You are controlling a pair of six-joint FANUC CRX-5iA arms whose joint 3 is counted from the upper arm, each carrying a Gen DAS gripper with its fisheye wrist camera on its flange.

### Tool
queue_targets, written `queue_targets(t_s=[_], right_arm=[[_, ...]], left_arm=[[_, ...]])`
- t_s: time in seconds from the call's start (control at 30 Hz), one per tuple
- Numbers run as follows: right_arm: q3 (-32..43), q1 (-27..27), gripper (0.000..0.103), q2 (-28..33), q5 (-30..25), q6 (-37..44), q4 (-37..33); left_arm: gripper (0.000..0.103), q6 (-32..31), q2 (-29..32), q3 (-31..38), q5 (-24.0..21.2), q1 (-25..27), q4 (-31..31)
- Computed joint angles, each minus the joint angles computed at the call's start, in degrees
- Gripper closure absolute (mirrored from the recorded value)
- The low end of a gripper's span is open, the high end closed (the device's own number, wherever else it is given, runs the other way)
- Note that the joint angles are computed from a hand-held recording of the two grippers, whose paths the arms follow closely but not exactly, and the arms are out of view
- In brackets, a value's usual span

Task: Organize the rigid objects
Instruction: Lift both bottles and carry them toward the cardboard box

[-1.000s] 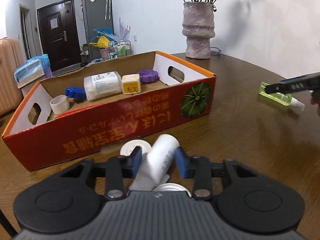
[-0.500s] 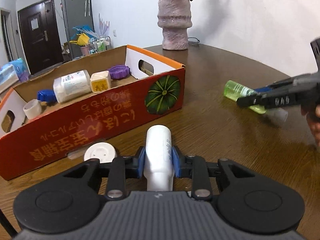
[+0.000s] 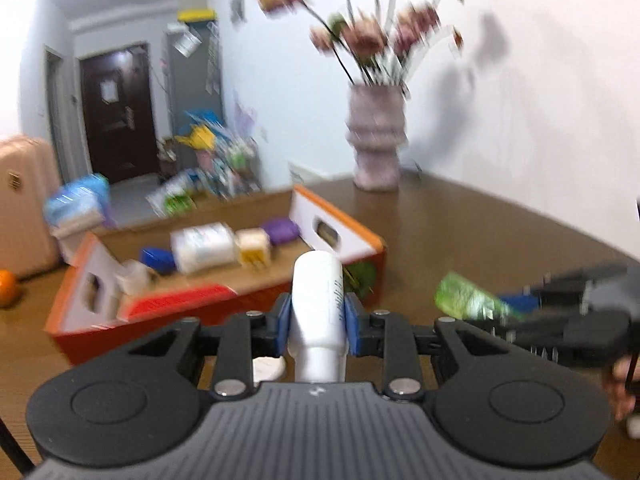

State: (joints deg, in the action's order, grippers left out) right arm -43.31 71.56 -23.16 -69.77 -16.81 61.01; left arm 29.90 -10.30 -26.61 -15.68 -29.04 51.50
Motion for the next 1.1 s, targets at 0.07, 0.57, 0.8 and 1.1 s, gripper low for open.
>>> queue_targets(t_s=[0.07,0.57,0.8,1.1], right_arm=[[0.8,1.8,0.073,0.8,-0.5,-1.4,1.4],[11.1,18.3,0.073,12.7,-16.4,-11.8,11.7],[16.2,24.9,0.073,19.1,-22.0,-13.8,9.4],[20.2,27.1,0.073,22.5,-24.9,-11.4,9.5]], left_arm=[[0.075,-3.0,-3.4,-2.6,2.1,0.0,4.5],[0.075,-5.3,-33.1,-20.6,-2.5,14.7,11.1],[0.075,-5.7,-43.7,-26.5,-20.1,31.3,13.8],[0.075,-10.5,-50.2,-29.7,-34.4,46.4,20.7]])
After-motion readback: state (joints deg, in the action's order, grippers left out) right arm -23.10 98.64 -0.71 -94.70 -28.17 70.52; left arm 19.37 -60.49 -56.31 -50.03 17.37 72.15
